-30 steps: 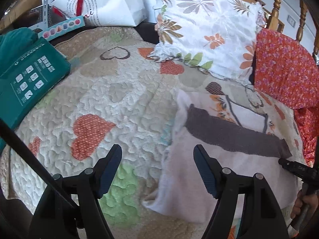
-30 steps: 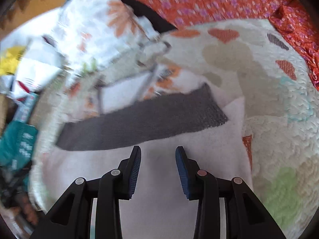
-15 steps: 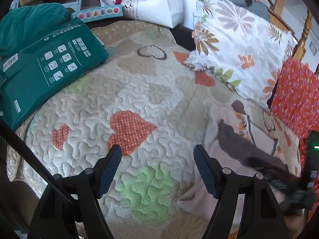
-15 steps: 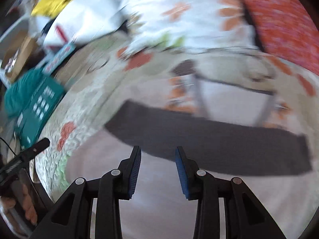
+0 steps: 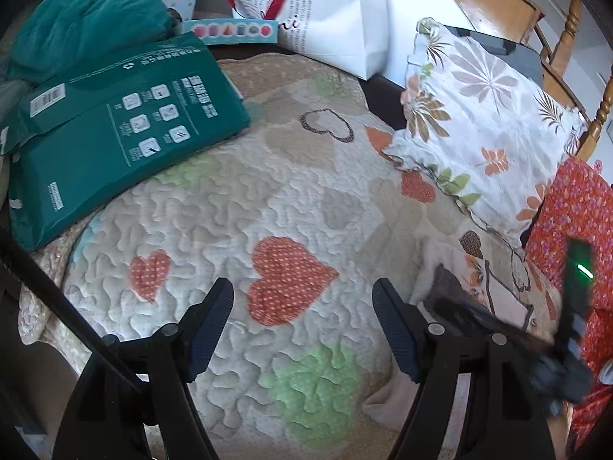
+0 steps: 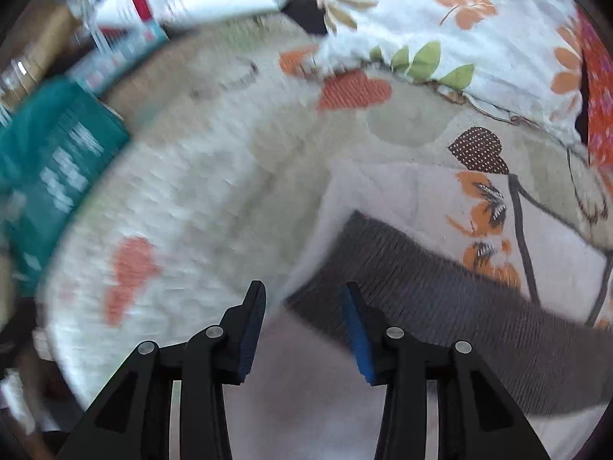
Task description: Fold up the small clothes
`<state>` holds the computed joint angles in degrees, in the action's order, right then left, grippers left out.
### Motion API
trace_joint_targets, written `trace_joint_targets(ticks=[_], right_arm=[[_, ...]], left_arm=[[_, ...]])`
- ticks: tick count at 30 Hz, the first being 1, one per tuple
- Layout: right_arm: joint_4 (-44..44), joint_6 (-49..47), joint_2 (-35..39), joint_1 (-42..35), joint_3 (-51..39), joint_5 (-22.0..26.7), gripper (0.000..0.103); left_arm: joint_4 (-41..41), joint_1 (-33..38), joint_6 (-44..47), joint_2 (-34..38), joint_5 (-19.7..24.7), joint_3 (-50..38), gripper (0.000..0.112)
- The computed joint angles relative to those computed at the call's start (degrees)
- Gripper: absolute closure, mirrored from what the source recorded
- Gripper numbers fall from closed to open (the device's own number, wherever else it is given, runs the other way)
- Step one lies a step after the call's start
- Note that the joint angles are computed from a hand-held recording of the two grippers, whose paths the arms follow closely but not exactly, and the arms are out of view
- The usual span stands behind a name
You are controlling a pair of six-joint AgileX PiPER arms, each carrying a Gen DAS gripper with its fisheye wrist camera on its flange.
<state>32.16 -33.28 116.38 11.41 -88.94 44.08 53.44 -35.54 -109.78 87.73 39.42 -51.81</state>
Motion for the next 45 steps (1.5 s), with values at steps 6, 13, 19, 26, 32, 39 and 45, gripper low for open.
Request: trace_joint_targets(ticks=[6,13,19,26,32,39,45], right_arm=[[5.3,-8.9,-5.4,0.8,11.9,0.6,0.074],[4.1,-4.1,-1.5,4.3,10.7,-2.8,0.072],[10.5,-14.8,-10.6,-5.4,19.3,-2.2,0.072],[14.5,-25.3,-8.0,-27.9,22.1,4.6,0.082],[12.0,-22.6,-6.9,-44.1,18.6,4.9,0.076],[16.0,-27.7,-9.2,-54.1,19.2,8.3,0.069],[16.3,-34.7,-10.9,-53.3,25.0,0.8,0.063]], left_arm=[[-0.6,-0.2,-0.3,-0.2,-0.1,0.7,0.037],[-0.9,-1.1,0.4,0.8,0.8,0.2,0.037],[-0.8,-1.5,0.5,0.7,0.3,0.6,0.037],[-1.6,-3.9,1.9,3.0,2.1,-1.4,0.037],[-2.9,-6.0,3.6,6.0,2.6,-4.0,0.037],[-6.9,-9.0,14.4,17.4,5.4,-16.2,0.035],[-13.8,-10.2,27.5,29.7,10.5,-28.9,0.035]])
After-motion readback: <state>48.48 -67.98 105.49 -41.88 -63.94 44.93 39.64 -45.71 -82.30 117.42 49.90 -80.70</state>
